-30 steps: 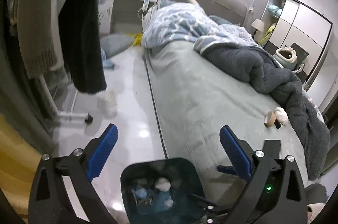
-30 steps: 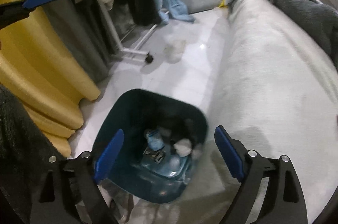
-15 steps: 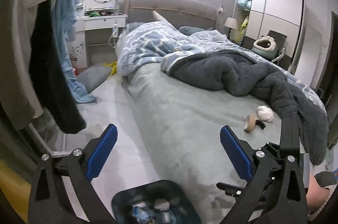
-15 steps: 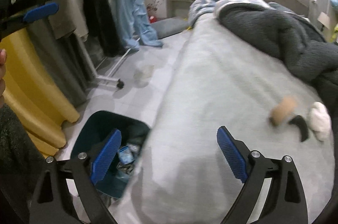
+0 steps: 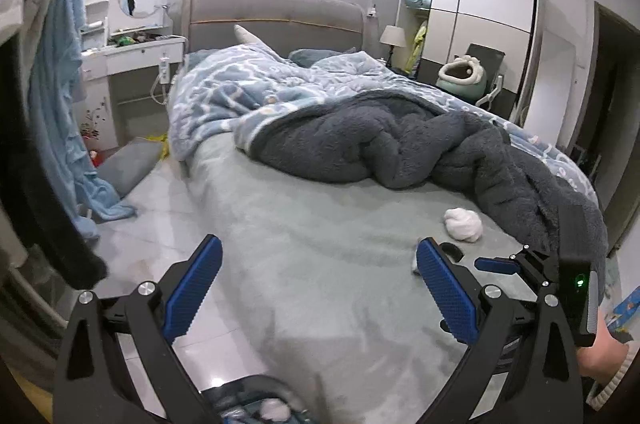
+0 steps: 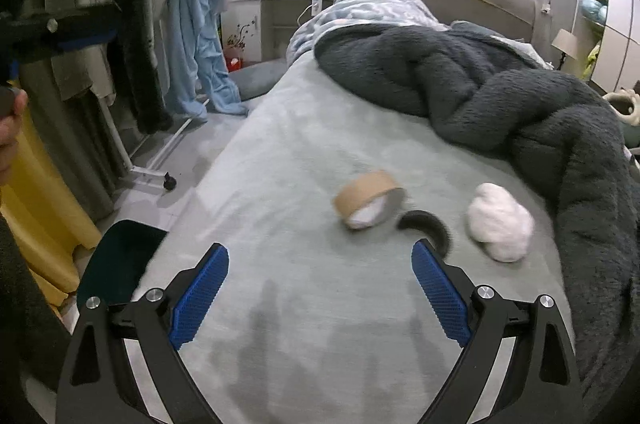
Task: Collect trash
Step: 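Move both open grippers from the bin back over the bed, then close the left gripper on the tape roll while the right gripper grasps the black curved piece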
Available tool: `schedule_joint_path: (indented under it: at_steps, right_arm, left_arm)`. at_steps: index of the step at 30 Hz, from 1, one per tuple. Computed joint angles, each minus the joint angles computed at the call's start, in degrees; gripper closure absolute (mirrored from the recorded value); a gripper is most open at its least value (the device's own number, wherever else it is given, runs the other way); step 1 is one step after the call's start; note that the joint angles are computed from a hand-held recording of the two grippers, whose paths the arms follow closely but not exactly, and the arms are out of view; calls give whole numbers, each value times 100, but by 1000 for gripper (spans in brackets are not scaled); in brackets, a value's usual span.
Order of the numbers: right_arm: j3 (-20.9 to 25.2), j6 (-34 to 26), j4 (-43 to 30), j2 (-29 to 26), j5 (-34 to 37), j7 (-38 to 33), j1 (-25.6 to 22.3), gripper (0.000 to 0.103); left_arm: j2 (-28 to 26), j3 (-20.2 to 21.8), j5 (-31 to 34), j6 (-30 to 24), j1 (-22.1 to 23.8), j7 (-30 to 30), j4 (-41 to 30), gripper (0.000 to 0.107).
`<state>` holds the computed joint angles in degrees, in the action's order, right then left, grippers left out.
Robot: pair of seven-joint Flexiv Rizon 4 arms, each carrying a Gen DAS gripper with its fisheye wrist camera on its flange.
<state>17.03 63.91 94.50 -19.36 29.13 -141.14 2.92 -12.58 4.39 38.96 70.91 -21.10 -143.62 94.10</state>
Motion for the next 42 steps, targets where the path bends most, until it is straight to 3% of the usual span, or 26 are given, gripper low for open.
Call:
schedule_joint_path:
  at_steps: [5, 14, 30, 35, 42]
  right_arm:
    - [165, -288, -303, -94, 645, -605, -430, 9]
    - [49, -1105, -987, -429, 1358, -1126, -741, 9]
    - [3, -2102, -2159, -1387, 864, -975, -690, 40]
    - [32, -2359, -2413, -1570, 736, -1000, -689, 51]
    - [18, -2546, -2617, -1729, 599, -917, -665, 54]
  left_arm:
    - [-484, -89, -230, -9, -48, 527, -370, 8]
    - [-1236, 7, -1136, 356, -205, 1454, -809, 9]
    - [-2255, -332, -3151, 381, -109, 3326, -1311, 28]
    - [-2501, -312, -3521, 301, -183, 3598, -1550, 33]
    - [-2731, -445, -3943, 164, -147, 3888, -1748, 42]
